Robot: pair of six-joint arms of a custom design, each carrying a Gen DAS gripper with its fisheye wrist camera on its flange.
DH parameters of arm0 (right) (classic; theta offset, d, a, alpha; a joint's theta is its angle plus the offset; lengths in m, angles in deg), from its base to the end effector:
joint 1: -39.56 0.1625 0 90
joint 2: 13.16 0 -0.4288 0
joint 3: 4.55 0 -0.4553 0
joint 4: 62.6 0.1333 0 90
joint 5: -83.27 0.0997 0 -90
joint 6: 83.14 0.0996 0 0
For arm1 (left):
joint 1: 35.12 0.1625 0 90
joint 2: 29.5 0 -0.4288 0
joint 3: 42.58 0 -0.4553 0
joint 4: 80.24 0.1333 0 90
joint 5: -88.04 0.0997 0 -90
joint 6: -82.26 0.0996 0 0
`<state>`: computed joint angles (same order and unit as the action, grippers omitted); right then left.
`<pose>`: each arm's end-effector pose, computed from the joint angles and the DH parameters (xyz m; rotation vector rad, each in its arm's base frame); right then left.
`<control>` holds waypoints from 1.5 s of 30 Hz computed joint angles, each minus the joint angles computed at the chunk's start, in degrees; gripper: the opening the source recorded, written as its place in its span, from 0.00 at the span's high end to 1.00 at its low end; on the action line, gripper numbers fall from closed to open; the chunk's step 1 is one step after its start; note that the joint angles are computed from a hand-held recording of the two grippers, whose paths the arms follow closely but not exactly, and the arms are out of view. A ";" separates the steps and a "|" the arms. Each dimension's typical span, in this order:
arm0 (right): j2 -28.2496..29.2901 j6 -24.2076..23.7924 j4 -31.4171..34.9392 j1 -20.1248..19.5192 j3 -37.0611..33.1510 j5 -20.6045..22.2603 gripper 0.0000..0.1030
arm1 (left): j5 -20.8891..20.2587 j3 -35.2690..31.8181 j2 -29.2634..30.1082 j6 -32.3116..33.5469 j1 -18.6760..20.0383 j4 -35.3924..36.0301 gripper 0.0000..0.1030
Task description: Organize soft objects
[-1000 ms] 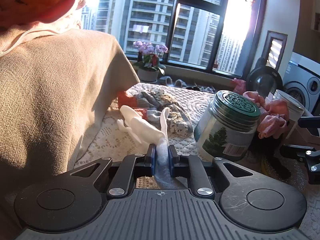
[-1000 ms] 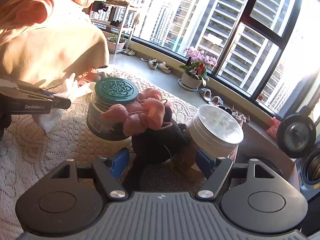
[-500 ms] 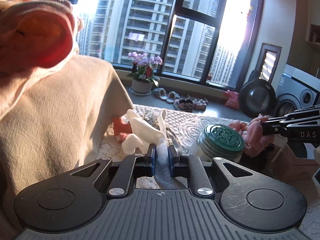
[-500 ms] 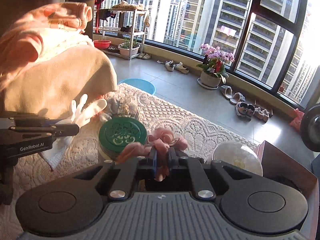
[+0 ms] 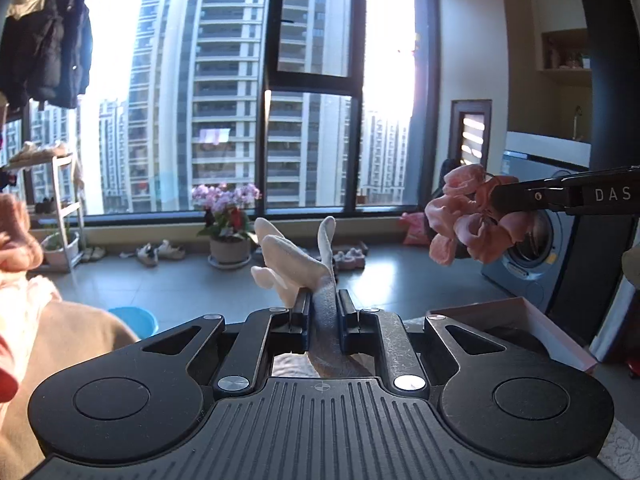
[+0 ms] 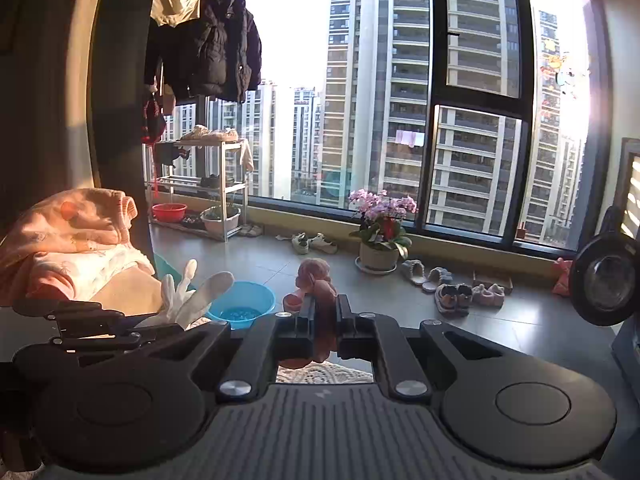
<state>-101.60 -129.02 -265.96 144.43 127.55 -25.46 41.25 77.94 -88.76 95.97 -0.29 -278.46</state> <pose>0.2170 -0.4226 0.3376 0.8830 -1.9997 1.3614 -0.3439 -0.4848 0.1552 1.0183 2.2161 -1.3134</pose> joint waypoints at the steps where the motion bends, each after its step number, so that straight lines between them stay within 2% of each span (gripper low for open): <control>1: -1.22 0.03 -0.12 -0.64 0.51 0.32 0.91 | -0.86 -1.14 1.24 0.19 -0.41 0.63 0.85; 7: -9.76 0.20 -0.31 -7.68 3.71 3.61 0.91 | -4.87 -7.45 9.21 1.63 -2.88 4.40 0.85; 12: -16.19 1.51 0.88 -15.68 6.00 9.07 0.91 | -9.79 -13.28 15.59 0.37 -2.67 8.90 0.85; 13: -17.22 1.95 1.24 -17.41 6.25 10.41 0.91 | -11.87 -14.72 16.74 -0.28 -2.00 10.29 0.85; 16: -19.05 2.26 1.46 -21.94 6.77 13.91 0.91 | -19.12 -18.68 19.30 -5.59 0.57 17.40 0.83; 18: -20.01 2.54 2.41 -24.93 7.08 15.99 0.91 | -22.83 -23.00 20.87 -11.41 3.32 28.84 0.83; 20: -19.78 3.19 4.03 -27.19 6.99 17.37 0.91 | -26.05 -25.77 22.46 -14.03 5.51 34.81 0.81; 23: -19.50 4.11 8.08 -29.84 6.54 19.22 0.91 | -22.75 -25.68 22.93 -14.98 6.14 35.88 0.79; 27: -15.80 7.82 14.18 -30.90 3.72 18.92 0.91 | -23.13 -21.32 19.03 -12.15 6.18 29.59 0.78; 31: -11.63 11.19 23.12 -30.21 0.25 15.67 0.91 | -20.45 -17.97 15.92 -11.57 5.09 23.09 0.78; 35: -5.89 13.26 26.12 -27.95 -2.28 7.27 0.90 | -17.62 -12.60 11.39 -13.13 4.46 19.00 0.78; 37: -4.76 13.02 24.61 -27.35 -2.31 6.37 0.90 | -16.12 -9.22 8.91 -13.92 4.13 17.32 0.78; 42: -1.46 12.54 20.96 -23.44 -3.51 -0.30 0.90 | -14.53 -3.14 2.95 -16.75 5.21 18.02 0.78; 45: -0.81 13.38 23.84 -21.90 -4.99 -3.79 0.86 | -12.59 -0.11 -0.77 -18.20 5.82 17.99 0.78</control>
